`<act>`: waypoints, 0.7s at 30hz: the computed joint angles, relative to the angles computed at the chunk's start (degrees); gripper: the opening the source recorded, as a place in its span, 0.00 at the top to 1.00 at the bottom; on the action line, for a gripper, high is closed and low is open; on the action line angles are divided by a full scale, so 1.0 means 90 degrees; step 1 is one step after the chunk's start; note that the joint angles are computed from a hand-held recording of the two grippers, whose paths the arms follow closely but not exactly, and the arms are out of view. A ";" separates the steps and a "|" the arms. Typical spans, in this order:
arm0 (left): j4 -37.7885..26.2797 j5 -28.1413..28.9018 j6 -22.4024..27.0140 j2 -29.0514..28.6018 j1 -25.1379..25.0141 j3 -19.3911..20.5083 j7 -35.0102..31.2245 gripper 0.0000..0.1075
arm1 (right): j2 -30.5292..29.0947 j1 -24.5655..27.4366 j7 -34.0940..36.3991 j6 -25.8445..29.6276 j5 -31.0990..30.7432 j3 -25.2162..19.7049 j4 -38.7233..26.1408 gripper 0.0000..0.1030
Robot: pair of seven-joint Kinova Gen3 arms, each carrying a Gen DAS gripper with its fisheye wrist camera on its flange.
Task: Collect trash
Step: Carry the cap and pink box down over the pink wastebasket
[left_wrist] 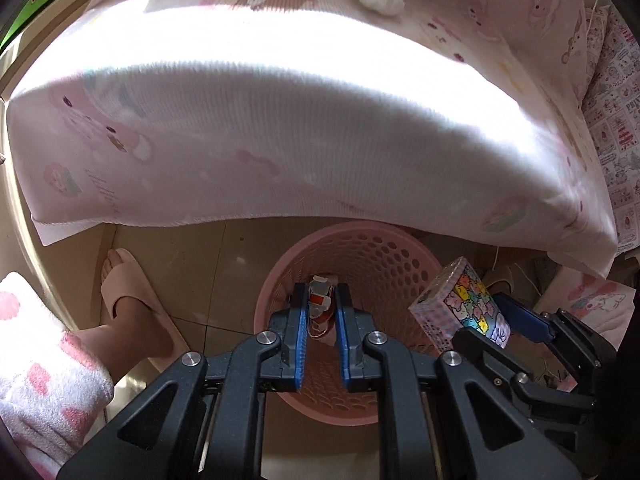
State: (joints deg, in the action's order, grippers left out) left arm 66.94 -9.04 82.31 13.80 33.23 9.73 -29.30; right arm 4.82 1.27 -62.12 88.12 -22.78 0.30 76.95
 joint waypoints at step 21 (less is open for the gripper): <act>0.0081 0.1207 0.0463 0.1311 -0.0179 -0.0062 -0.0778 0.86 | 0.1140 -0.0738 -0.1198 -0.0677 0.1724 -0.0272 0.1223 0.47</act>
